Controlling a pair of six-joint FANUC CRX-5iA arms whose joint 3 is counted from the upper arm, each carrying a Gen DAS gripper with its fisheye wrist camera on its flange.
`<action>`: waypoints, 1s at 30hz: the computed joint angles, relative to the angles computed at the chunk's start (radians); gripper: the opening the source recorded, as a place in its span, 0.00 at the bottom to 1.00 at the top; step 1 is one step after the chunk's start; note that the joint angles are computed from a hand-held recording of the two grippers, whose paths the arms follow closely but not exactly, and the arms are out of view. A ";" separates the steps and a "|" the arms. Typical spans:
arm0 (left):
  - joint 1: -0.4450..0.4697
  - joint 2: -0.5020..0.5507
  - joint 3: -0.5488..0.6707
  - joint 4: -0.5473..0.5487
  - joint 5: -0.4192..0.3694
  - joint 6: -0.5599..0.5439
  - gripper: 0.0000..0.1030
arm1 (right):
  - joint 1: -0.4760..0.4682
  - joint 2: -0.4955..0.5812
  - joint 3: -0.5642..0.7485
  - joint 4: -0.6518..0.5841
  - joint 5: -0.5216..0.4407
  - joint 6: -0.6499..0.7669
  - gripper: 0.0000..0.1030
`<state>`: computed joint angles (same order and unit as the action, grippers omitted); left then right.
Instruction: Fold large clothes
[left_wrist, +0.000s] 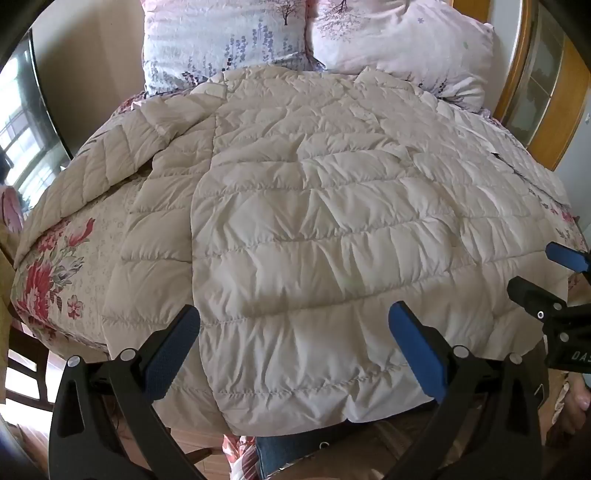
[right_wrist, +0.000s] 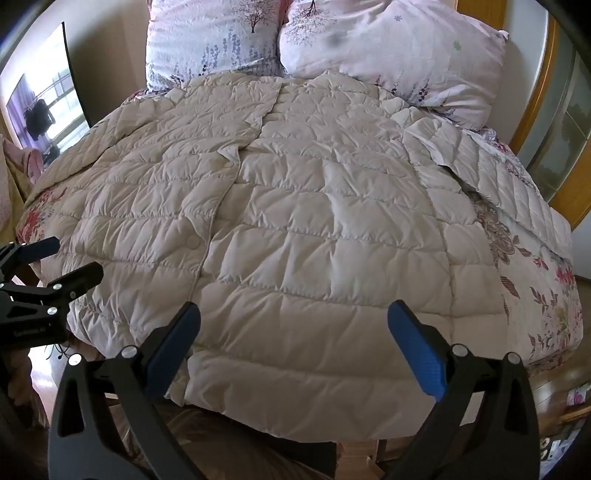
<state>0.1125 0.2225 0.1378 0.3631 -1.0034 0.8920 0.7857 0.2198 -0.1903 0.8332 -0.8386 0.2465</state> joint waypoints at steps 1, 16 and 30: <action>0.000 -0.001 -0.002 0.002 0.002 -0.001 0.99 | 0.000 0.000 0.000 -0.001 0.000 0.000 0.98; 0.000 0.000 0.001 -0.002 0.000 0.000 0.99 | 0.000 -0.001 -0.001 -0.005 0.001 0.000 0.98; -0.001 0.000 0.002 -0.006 -0.002 0.002 0.99 | 0.000 -0.004 -0.005 -0.003 0.006 -0.003 0.98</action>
<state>0.1117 0.2228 0.1402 0.3575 -1.0049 0.8941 0.7852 0.2158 -0.1956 0.8303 -0.8324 0.2437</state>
